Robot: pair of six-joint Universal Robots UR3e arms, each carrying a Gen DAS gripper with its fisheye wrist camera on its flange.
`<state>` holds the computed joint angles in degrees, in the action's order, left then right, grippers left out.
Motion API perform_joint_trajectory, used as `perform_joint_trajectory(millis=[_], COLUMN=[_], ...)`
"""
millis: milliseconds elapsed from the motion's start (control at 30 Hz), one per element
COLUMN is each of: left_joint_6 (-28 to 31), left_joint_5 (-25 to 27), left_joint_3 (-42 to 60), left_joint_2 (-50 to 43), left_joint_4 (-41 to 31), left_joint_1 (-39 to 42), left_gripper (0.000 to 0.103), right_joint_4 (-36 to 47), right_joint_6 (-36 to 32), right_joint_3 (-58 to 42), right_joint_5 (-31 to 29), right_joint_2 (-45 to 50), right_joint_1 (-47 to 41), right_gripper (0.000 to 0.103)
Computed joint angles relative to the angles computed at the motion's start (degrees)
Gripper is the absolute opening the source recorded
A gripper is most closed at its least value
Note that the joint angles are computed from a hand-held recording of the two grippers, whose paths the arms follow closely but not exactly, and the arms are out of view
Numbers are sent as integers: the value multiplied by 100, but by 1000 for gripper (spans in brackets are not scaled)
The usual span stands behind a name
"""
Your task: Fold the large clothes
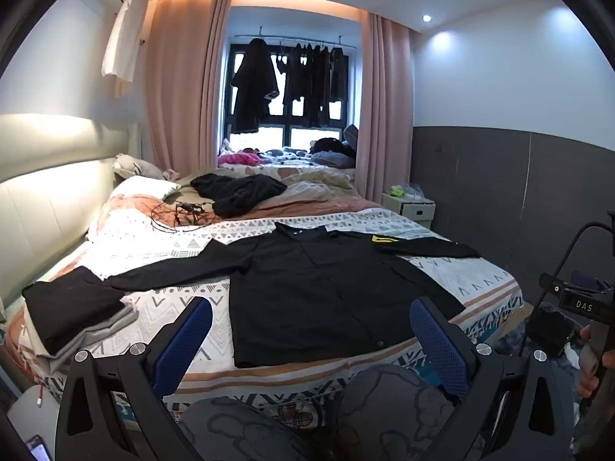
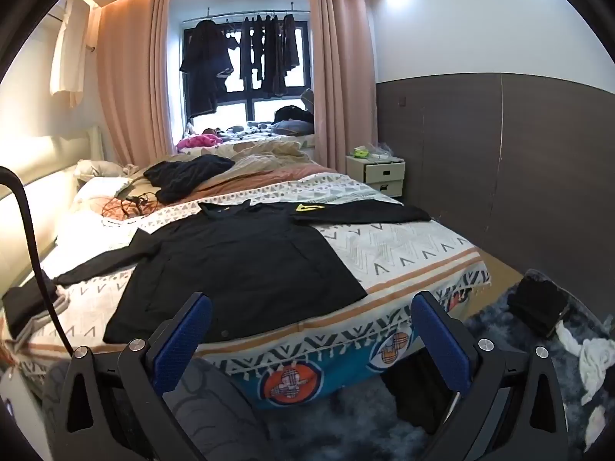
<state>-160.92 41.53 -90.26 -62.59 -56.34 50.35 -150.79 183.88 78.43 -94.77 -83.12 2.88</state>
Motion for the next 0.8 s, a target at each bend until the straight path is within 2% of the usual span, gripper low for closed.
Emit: perform_joint_trajectory(millis=[67,133,200,233,300,333,600,633,800], left_joint_6=[12,162,233,276,420,477,815,704,789], left_joint_5=[-46,-395,-403,-440,-678,-770,-1123,-1042,-1108], left_joint_3=[3,-77,-145,-156,-240,-205,1,-79,-96], left_joint_2=[-3,180,219,279,509,570,800,756,792], left_joint_4=[-22,-173,-138,-211,-501,-679,-1478,-1272,-1333], left_joint_1=[31,358,358,382,620,725,1127,1027,1117], left_gripper=[103,103,103,103,103,103,103,103,103], right_joint_4=[-53,-108,-151,-188,-167,-6,104,129,211], right_joint_6=[-28,-50,-88,-108,-109,-115,-104,-108,-100], right_joint_3=[-2,-22,-55,191,231,104,30,25,-37], right_joint_5=[-131,-285,-424,-173,-235,-36,-174,-181,-147], right_joint_2=[16,43,76,-163,-229,-194,-245,-257,-277], right_joint_1=[61,148,244,99,151,-2,128,133,103], right_gripper=[103,103,103,103,103,103,103,103,103])
